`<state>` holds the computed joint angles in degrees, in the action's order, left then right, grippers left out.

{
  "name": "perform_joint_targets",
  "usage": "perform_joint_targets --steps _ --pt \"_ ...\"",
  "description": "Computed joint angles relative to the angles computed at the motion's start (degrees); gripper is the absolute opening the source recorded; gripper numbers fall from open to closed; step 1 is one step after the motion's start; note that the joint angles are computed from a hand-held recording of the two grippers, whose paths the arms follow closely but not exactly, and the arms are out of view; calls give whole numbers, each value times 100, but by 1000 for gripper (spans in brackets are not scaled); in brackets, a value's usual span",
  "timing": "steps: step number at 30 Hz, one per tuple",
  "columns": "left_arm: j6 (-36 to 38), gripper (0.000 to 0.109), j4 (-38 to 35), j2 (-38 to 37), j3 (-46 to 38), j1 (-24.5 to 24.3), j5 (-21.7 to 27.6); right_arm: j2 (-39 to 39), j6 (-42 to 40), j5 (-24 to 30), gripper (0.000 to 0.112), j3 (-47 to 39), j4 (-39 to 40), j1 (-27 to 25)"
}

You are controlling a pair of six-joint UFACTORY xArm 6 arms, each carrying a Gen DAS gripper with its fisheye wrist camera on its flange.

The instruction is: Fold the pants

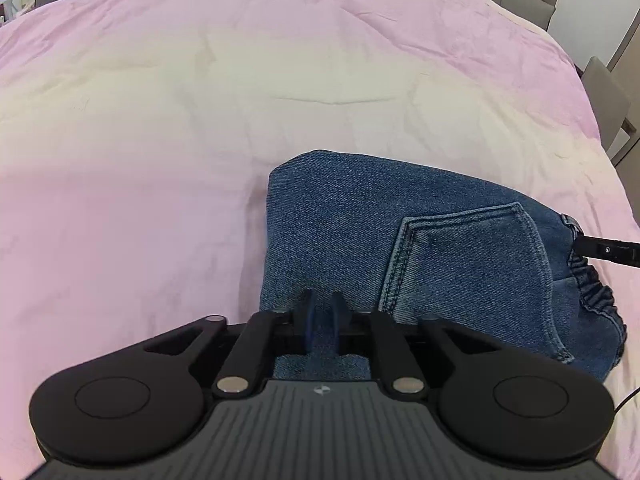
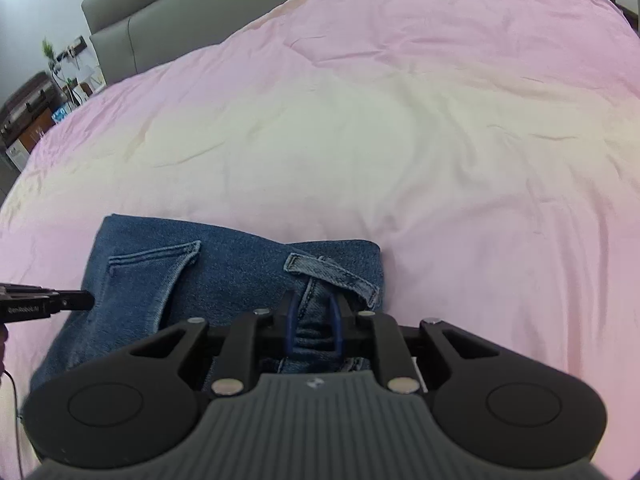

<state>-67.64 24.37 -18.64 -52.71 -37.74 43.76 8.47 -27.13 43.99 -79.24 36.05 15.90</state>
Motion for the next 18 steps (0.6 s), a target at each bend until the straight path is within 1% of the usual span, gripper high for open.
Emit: perform_joint_targets --steps 1,2,3,5,7,9,11,15,18 --pt "-40 52 19 -138 65 -61 33 -111 -21 149 44 58 183 -91" --pt "-92 60 62 -254 107 -130 101 -233 28 232 55 142 204 -150" --pt "-163 64 127 -394 165 -212 173 -353 101 298 70 241 105 -193" --pt "-207 65 44 -610 271 -305 266 -522 85 537 70 407 -29 -307" --pt "-224 70 -178 -757 391 -303 248 -601 71 847 70 511 0 -452" --pt "-228 71 -335 -853 524 -229 189 -636 100 1035 70 634 195 -594" --pt "-427 72 -415 -940 675 -163 152 -602 181 1168 70 706 536 -733" --pt "-782 72 -876 -1120 1257 200 -750 -320 316 1439 69 605 817 -846" --pt "-797 72 -1144 -1045 1505 360 -1303 -47 392 1744 66 451 1122 -944"
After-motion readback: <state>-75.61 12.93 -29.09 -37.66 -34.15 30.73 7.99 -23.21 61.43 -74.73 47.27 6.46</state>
